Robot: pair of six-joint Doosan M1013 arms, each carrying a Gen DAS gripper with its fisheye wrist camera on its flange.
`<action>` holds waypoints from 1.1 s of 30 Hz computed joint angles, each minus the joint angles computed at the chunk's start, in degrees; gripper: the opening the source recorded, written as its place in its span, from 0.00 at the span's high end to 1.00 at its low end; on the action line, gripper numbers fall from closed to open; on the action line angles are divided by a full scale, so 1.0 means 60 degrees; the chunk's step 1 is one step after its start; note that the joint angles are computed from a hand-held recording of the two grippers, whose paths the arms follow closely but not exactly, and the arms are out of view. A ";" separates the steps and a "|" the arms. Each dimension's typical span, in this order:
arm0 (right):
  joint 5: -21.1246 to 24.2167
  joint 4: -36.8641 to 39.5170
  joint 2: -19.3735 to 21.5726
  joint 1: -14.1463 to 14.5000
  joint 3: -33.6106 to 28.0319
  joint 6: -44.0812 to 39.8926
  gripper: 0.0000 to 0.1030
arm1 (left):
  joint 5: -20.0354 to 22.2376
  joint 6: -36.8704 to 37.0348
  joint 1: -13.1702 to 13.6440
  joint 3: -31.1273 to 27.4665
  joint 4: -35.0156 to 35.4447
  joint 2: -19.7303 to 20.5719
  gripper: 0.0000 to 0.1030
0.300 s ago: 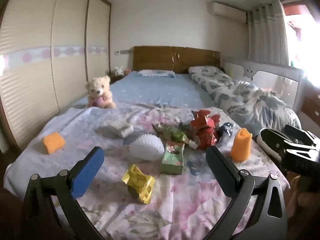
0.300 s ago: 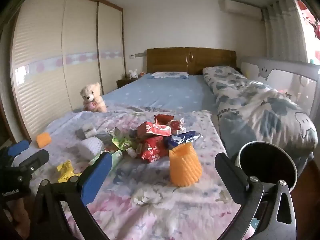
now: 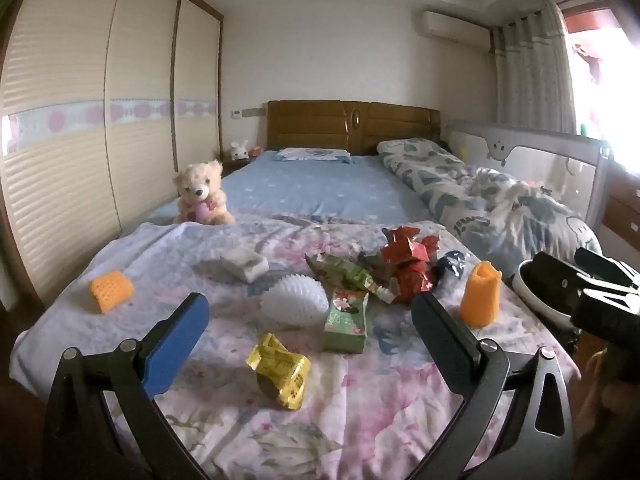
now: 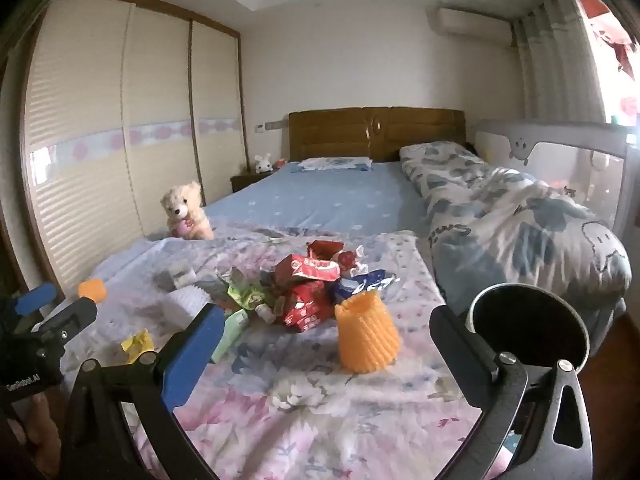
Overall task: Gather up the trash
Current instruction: 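Move both tools toward the green milk carton and orange foam sleeve on the bed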
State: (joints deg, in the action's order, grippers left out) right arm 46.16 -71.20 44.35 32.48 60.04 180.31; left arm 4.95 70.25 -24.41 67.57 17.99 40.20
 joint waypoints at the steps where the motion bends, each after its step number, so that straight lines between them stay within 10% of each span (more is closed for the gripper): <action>1: -0.0014 -0.0068 -0.0010 0.0004 0.0012 0.0093 0.00 | -0.0018 0.0146 0.0004 0.0017 -0.0132 -0.0022 0.00; 33: -0.0344 -0.0746 -0.0228 0.0017 0.0623 0.1293 0.00 | -0.0151 -0.0717 -0.0033 0.0161 0.0786 -0.0108 0.04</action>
State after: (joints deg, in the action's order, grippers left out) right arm 44.10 -75.68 42.99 32.59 63.78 188.07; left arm 4.05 65.95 -24.61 68.54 22.70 39.55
